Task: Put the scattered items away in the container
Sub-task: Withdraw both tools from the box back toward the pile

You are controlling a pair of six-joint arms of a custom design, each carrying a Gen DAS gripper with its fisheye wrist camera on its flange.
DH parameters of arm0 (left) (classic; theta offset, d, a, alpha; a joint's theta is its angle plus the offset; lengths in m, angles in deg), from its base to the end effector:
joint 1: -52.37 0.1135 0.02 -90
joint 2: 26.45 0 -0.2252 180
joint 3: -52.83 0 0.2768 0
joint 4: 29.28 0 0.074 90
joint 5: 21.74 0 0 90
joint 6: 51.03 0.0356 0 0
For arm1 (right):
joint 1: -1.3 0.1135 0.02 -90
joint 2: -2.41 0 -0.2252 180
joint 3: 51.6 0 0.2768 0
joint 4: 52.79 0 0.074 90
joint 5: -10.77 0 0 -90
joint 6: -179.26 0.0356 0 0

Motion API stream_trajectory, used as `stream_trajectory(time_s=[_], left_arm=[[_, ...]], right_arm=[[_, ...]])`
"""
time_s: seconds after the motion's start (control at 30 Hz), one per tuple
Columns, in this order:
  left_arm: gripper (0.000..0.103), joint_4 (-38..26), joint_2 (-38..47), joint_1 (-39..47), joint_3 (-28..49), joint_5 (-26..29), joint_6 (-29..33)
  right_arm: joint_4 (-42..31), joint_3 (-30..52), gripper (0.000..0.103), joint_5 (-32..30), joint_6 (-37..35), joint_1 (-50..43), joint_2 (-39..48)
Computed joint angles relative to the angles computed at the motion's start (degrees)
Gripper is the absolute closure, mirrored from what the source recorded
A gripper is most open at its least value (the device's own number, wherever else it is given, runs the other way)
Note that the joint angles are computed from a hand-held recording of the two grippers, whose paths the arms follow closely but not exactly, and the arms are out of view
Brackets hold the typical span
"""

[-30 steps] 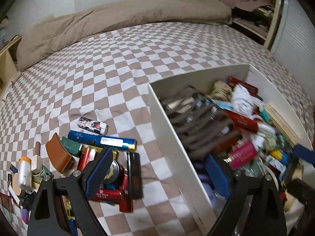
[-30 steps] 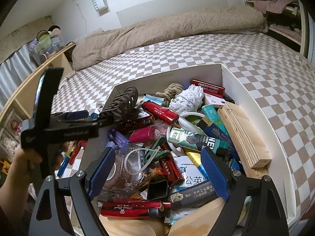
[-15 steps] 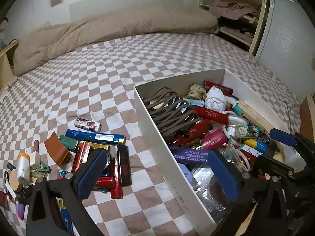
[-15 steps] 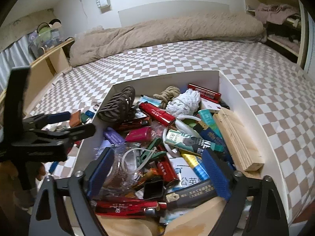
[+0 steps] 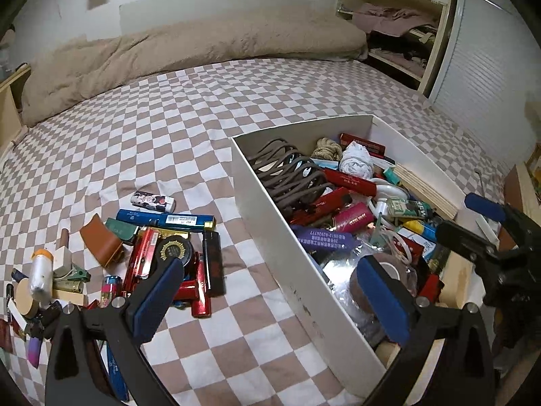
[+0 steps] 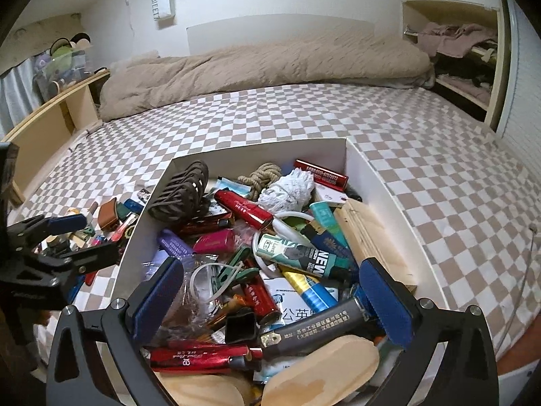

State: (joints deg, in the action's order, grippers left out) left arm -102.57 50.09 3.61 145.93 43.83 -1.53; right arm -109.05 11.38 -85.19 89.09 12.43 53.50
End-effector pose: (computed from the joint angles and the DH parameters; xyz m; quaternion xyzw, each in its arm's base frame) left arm 0.2031 -0.2093 0.3224 0.0070 0.9384 -0.0523 0.3415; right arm 0.2226 0.0476 0.2693 -0.1107 0.9141 0.0847 0.3809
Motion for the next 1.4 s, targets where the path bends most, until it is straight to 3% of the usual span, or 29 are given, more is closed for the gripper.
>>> stream_trajectory(time_s=[0.27, 0.8, 1.4], left_arm=[[0.000, -2.56, -4.86, -1.62, -1.15, -1.09, -1.92], [0.000, -14.35, -19.15, -5.20, -4.43, -7.40, -7.51], [0.000, -26.77, -35.72, -2.40, -9.92, -9.49, -10.69]], right_arm=[[-1.46, 1.54, 0.000, 5.51, 1.12, 6.19, -1.25], [-3.41, 5.07, 0.000, 14.95, 8.79, 20.27, -2.65], [-1.83, 10.88, 0.000, 24.72, 16.59, 38.62, 6.99]])
